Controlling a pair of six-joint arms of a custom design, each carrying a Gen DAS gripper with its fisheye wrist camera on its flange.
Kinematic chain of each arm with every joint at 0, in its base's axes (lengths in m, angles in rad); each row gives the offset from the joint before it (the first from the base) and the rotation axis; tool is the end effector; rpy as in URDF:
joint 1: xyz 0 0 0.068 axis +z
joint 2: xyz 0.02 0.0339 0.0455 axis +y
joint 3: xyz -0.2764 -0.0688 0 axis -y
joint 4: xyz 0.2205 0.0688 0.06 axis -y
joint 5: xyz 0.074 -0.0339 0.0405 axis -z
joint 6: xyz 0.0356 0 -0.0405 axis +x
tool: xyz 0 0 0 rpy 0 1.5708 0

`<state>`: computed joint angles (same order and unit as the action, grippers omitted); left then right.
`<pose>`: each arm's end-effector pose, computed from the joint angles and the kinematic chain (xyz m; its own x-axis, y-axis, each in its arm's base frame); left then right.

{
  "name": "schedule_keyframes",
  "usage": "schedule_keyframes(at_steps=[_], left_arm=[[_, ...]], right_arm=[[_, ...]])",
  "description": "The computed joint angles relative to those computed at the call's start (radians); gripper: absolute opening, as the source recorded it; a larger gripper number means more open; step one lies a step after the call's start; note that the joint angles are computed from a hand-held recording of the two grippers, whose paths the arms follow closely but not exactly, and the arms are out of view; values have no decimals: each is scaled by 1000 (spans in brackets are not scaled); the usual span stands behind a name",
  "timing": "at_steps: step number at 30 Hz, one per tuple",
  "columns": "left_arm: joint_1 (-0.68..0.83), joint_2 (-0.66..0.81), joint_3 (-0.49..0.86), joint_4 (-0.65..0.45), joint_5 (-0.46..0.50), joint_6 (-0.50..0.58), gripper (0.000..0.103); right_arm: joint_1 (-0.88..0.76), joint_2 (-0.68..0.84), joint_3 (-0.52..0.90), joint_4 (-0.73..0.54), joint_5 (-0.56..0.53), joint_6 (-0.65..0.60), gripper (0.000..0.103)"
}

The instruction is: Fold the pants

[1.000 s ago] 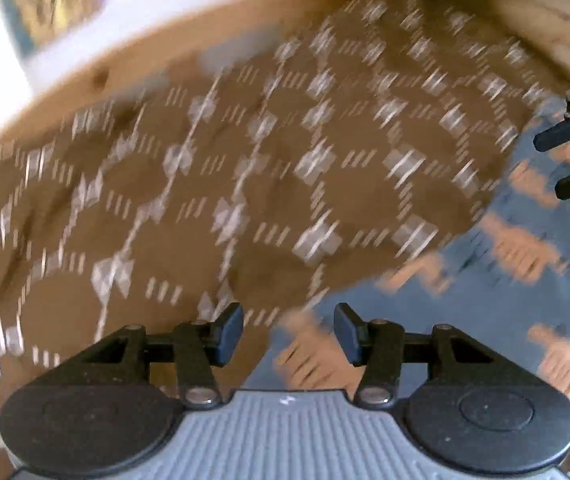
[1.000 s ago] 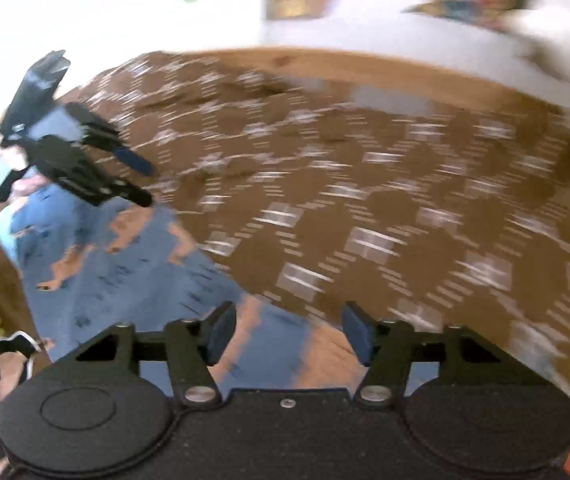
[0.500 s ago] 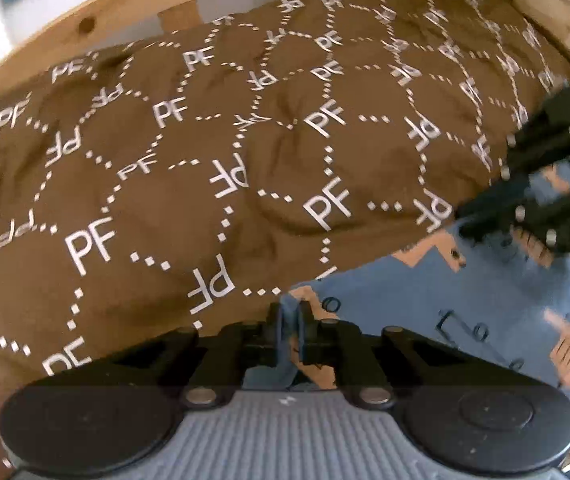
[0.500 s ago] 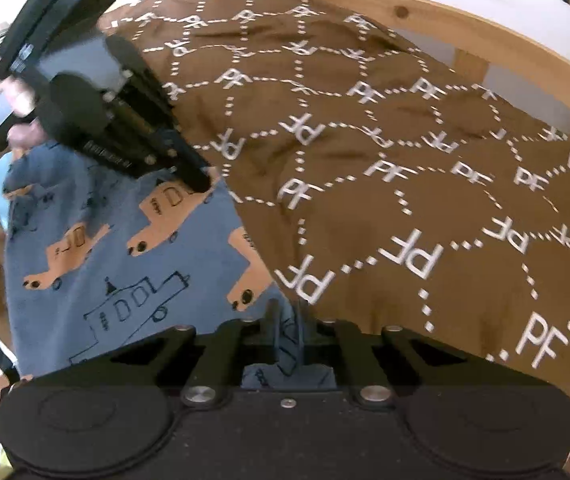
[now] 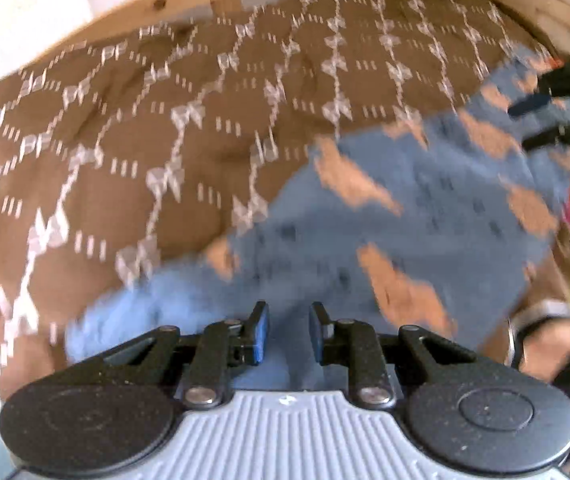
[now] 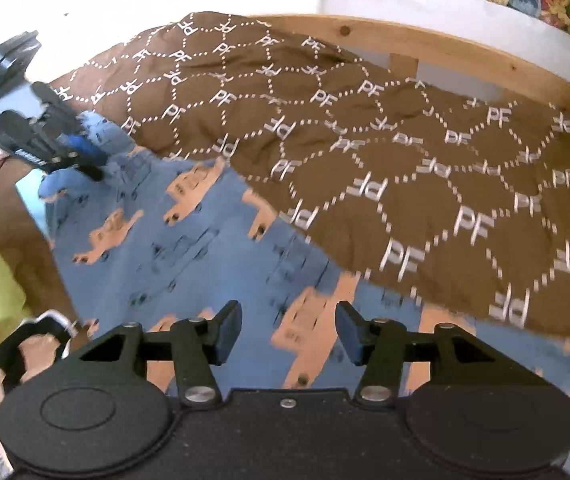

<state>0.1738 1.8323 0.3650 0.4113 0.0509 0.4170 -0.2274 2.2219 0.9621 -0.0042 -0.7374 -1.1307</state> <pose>0.2247 0.0376 0.0720 -0.8438 0.2625 -0.4681 0.2119 0.9643 0.1589 0.3390 -0.0539 0.0461 -0.3677 -0.6023 -0.7086 -0.8534 0.5212 -0.0002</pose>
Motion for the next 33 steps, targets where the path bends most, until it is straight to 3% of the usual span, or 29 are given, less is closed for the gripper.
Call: schedule_keyframes(at_steps=[2, 3, 5, 7, 9, 10, 13, 17, 19, 21, 23, 27, 33], left_arm=[[-4, 3, -39, -12, -61, 24, 26], [-18, 6, -85, 39, -93, 42, 27], [-44, -1, -155, 127, -127, 59, 29], [-95, -7, -166, 128, -183, 56, 31], [-140, -28, -155, 79, -229, 105, 36], [-149, -46, -154, 48, -237, 141, 45], [-149, -99, -128, -77, -233, 210, 56], [-192, -222, -56, -236, -182, 113, 60], [-213, -247, 6, -257, -102, 40, 83], [-277, -208, 69, -183, -54, -40, 95], [-356, -113, 164, -109, -44, -75, 95], [-509, 110, 436, -62, -48, -105, 95], [-643, 444, 916, -127, -65, -107, 88]], right_arm=[[-18, -12, -39, 30, -6, -6, 57], [-18, -18, -66, 71, 1, 12, 57], [-24, -20, -105, 134, 29, 46, 66], [-29, -8, -135, 195, 72, 39, 72], [-27, 9, -189, 316, 132, 20, 72], [-37, 16, -211, 361, 139, 0, 73], [-71, 19, -244, 416, 130, -13, 83], [-151, 5, -261, 440, 68, 40, 84], [-212, -11, -270, 467, 14, 128, 89], [-265, -19, -256, 455, -39, 207, 93], [-319, -22, -241, 453, -80, 281, 95], [-400, -31, -181, 372, -141, 355, 95], [-441, -10, -24, 281, -165, 337, 87]])
